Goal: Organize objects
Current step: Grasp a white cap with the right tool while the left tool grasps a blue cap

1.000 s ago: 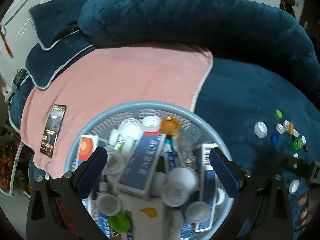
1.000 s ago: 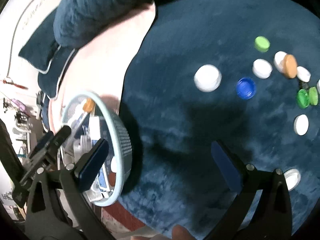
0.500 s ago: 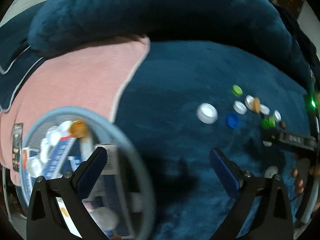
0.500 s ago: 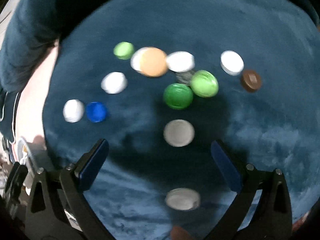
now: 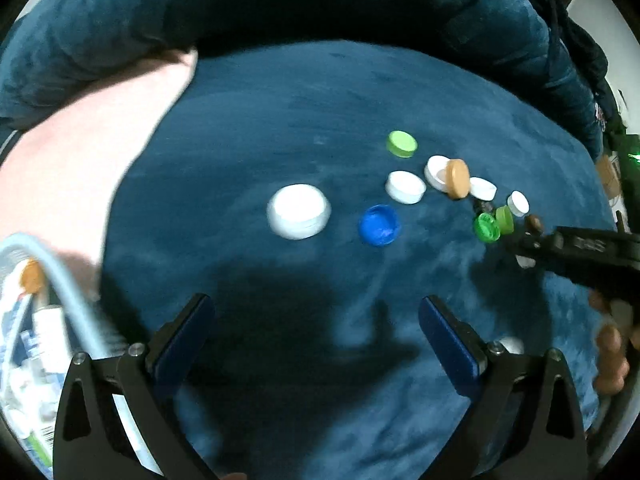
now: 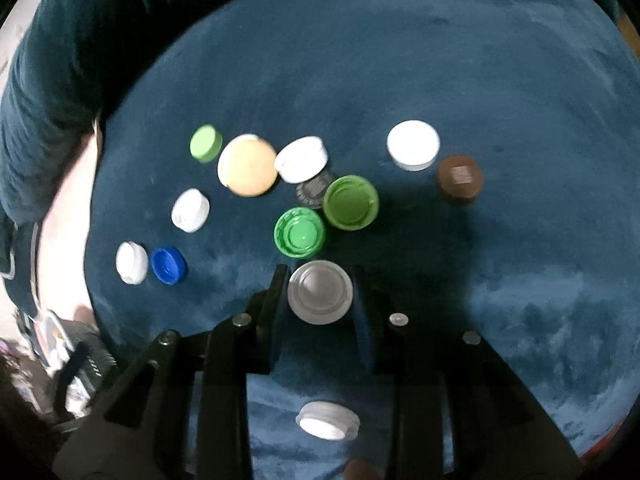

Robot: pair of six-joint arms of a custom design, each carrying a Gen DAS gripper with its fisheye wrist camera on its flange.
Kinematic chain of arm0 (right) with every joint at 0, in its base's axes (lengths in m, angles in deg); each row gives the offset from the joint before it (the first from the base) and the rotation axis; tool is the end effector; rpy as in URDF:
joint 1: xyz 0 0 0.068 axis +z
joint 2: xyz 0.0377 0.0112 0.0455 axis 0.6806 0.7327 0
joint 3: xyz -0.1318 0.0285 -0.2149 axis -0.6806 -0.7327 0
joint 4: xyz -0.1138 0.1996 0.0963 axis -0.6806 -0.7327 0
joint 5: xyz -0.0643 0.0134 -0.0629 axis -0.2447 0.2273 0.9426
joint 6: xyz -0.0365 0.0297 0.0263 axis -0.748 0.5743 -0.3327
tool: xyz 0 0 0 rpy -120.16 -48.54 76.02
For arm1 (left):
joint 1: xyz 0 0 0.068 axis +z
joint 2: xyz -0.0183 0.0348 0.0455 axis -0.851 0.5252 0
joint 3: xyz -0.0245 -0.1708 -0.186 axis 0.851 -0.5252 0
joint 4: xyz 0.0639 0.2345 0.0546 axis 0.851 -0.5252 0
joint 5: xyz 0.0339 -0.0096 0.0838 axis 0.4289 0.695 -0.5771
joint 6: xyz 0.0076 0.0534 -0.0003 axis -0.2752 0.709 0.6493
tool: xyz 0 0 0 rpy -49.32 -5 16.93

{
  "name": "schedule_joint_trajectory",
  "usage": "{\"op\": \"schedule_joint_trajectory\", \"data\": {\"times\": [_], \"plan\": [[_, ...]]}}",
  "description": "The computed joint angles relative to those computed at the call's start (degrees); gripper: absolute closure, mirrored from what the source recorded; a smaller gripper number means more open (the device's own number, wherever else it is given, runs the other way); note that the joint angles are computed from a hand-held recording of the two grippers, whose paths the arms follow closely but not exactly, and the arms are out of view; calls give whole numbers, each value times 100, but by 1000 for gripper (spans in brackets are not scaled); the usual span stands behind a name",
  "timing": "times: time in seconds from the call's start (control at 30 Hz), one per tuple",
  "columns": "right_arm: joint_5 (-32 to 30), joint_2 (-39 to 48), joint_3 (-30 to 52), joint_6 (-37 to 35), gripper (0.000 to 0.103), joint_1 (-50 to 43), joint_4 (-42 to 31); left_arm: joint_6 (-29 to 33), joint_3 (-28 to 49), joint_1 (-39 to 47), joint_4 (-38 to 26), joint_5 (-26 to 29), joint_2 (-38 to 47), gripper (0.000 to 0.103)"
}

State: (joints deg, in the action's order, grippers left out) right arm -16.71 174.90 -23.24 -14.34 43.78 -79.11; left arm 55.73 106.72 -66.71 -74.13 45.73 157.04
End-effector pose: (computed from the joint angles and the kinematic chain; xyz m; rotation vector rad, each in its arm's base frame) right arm 0.3177 0.0121 0.0717 0.4894 2.9093 0.3559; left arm 0.3176 -0.0522 0.0995 0.2356 2.7798 -0.2416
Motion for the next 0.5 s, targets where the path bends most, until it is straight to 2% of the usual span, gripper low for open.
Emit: {"op": "schedule_joint_trajectory", "data": {"times": [0.1, 0.17, 0.33, 0.4, 0.43, 0.47, 0.5], "plan": [[-77, -181, -115, 85, 72, -88, 25, -463, 377, -414, 250, -82, 668, 3], [-60, -259, -173, 109, 72, -94, 41, -671, 521, -608, 451, -183, 954, 8], [-25, -418, -226, 158, 72, -52, 22, -928, 905, -844, 785, -576, 1563, 18], [-5, -489, -259, 37, 72, -121, -5, -876, 872, -841, 993, -624, 1587, 33], [0, -518, -280, 4, 72, -139, -15, -806, 823, -809, 1090, -544, 1550, 58], [8, -518, -281, 2, 72, -134, -14, -769, 803, -779, 1093, -467, 1515, 73], [8, -508, -276, 2, 72, -129, -13, -726, 758, -740, 1098, -386, 1446, 73]]}}
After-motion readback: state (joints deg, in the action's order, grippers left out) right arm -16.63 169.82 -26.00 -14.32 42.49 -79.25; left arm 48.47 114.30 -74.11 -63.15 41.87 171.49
